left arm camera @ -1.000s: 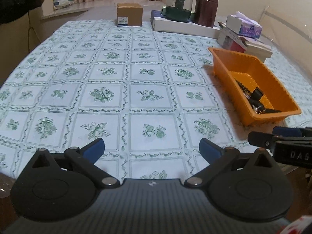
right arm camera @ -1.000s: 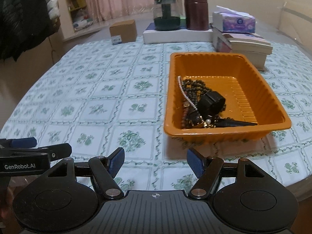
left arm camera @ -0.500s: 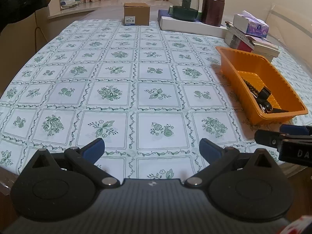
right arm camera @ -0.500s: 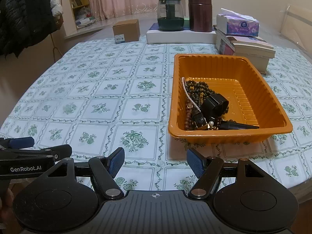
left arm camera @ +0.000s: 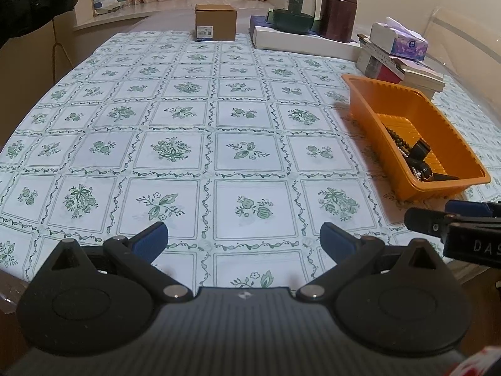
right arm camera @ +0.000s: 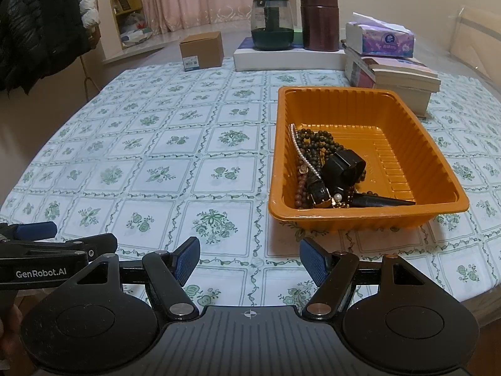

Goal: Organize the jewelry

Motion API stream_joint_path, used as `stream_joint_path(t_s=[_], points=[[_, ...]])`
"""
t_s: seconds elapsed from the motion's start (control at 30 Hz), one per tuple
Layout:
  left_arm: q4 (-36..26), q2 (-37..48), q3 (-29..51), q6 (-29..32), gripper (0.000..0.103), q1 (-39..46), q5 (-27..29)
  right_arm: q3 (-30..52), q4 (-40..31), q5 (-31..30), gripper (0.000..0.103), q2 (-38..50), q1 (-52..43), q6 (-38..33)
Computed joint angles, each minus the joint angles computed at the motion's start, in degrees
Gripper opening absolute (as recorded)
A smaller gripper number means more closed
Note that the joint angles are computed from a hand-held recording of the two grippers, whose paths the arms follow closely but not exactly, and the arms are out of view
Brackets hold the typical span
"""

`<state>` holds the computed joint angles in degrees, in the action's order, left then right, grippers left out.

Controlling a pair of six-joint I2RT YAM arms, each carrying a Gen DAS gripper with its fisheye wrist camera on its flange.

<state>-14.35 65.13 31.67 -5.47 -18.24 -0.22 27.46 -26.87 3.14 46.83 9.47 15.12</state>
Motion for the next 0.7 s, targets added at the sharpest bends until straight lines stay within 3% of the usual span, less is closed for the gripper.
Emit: stream_joint_path(t_s=[0.7], points=[[-0.2, -0.2, -0.1, -0.2, 0.102, -0.6, -0.3, -0.3, 0.0, -0.1, 0.07, -0.4, -0.3, 0.0]])
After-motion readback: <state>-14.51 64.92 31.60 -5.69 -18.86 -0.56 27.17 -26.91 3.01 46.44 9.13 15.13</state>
